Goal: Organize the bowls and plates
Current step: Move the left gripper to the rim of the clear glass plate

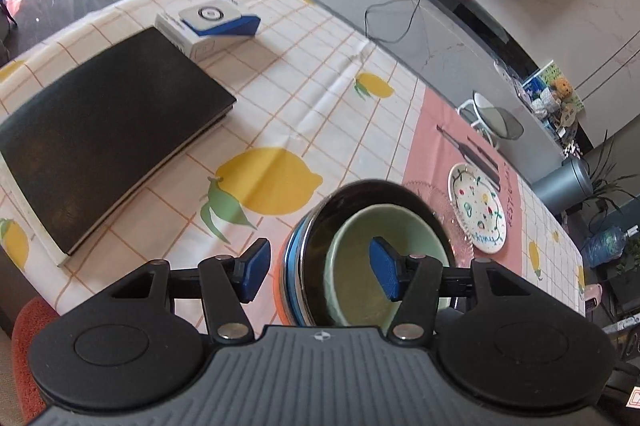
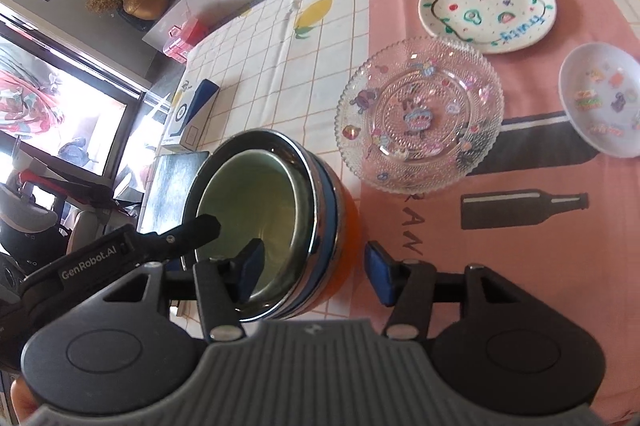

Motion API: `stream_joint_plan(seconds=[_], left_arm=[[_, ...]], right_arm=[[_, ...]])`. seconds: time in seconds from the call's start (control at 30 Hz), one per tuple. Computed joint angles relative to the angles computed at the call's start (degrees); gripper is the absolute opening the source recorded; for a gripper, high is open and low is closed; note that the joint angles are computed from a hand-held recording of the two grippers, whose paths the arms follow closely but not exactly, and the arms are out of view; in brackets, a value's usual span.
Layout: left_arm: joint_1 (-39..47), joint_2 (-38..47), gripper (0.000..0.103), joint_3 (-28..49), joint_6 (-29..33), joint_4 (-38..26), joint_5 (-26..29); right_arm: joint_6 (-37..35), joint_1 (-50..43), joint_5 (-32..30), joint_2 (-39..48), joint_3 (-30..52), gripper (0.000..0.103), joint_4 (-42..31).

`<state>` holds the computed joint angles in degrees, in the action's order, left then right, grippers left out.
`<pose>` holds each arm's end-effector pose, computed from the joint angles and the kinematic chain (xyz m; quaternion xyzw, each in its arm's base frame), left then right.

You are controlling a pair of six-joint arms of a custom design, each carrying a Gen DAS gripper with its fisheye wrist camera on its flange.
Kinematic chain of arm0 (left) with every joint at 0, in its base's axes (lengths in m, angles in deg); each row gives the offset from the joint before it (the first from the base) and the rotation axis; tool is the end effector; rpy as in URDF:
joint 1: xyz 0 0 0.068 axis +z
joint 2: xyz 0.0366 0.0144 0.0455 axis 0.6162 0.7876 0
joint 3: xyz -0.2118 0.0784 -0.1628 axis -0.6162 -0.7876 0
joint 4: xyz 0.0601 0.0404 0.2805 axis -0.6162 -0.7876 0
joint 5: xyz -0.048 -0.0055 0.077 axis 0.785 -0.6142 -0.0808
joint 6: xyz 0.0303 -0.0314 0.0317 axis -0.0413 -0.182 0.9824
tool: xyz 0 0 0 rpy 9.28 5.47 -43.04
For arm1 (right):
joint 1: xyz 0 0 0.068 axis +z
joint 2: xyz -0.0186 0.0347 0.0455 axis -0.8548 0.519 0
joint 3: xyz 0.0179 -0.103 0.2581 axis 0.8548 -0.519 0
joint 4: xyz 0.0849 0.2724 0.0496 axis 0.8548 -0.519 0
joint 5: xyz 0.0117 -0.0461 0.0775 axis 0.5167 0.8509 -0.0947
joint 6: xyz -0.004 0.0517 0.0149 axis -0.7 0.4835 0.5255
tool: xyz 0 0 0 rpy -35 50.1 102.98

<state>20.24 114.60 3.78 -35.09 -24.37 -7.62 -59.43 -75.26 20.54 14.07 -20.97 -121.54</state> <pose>0.2723 -0.0888 0.1725 -0.1757 0.9224 -0.1814 0.2921 0.2872 -0.0625 0.1674 0.0728 0.9335 0.2913 0.1958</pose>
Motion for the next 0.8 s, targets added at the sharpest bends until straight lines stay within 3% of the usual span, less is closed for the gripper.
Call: stream_joint_plan(seconds=[0.1, 0.23, 0.57, 0.8], left_arm=[[-3.1, -5.2, 0.066, -1.0, -1.3, 0.7, -4.0], [-7.3, -6.8, 0.066, 0.6, -0.6, 1.4, -3.0], [-11.9, 9.6, 0.066, 16.4, 5.2, -1.1, 4.0], [-9.0, 20.3, 0.065, 29.6, 15.1, -10.8, 7.6]], right_arm=[[-3.1, -4.7, -2.1, -2.6, -0.3, 0.057, -1.4], [-5.7, -10.7, -3.7, -3.8, -0.1, 0.057, -2.5], [-11.1, -19.7, -4.3, 1.0, 4.4, 0.055, -5.1], [-12.1, -19.5, -3.9, 6.3, 7.9, 0.046, -4.0]])
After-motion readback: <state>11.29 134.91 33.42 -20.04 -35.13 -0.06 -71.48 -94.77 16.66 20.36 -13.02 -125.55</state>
